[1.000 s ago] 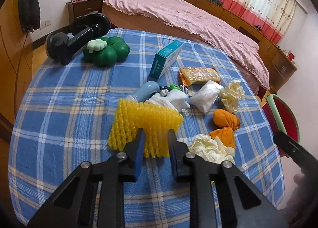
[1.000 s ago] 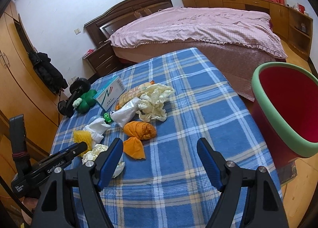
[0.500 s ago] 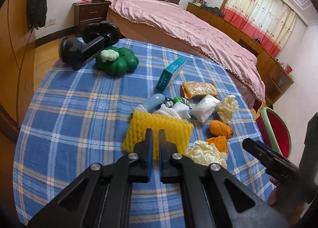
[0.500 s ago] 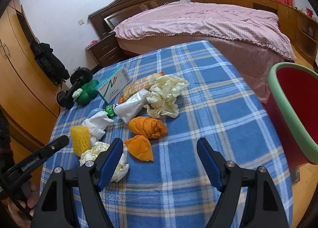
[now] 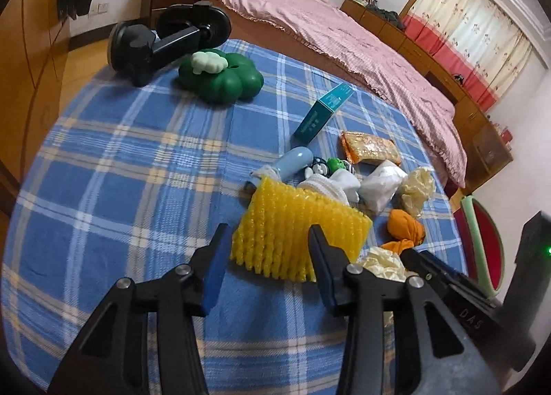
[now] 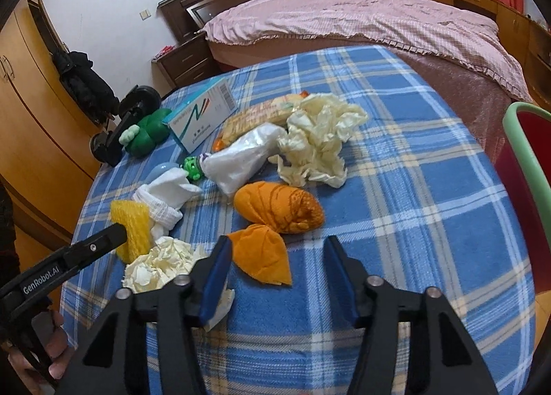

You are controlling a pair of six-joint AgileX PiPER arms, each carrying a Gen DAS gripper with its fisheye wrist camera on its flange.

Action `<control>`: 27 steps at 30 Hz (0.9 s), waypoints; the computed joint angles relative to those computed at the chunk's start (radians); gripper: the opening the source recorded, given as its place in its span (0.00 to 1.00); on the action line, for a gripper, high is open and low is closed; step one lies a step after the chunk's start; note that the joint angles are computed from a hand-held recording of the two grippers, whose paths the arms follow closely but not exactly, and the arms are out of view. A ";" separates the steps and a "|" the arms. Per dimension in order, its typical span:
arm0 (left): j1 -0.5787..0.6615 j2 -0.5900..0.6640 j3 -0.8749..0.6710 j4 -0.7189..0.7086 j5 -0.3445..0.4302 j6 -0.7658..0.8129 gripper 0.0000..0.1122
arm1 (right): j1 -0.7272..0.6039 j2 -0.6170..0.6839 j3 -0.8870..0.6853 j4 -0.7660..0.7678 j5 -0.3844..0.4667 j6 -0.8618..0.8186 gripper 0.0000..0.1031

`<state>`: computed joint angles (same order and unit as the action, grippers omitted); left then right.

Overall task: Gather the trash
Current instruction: 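Grasp the second yellow foam net with the left tool while the right tool grasps the orange cloth bundle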

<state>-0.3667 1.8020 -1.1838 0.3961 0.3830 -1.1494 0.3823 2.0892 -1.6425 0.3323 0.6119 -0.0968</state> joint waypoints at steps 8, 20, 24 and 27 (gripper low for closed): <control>0.011 0.001 0.025 -0.076 -0.071 0.060 0.41 | -0.005 -0.004 0.017 -0.010 -0.031 0.007 0.34; -0.008 -0.026 0.053 -0.109 -0.108 0.088 0.11 | -0.033 -0.036 0.081 0.140 -0.054 -0.124 0.06; -0.017 -0.058 0.080 -0.114 -0.128 0.074 0.10 | -0.049 -0.075 0.128 0.190 -0.072 -0.166 0.05; -0.038 -0.088 0.091 -0.036 -0.123 -0.003 0.10 | -0.063 -0.109 0.166 0.229 -0.085 -0.201 0.05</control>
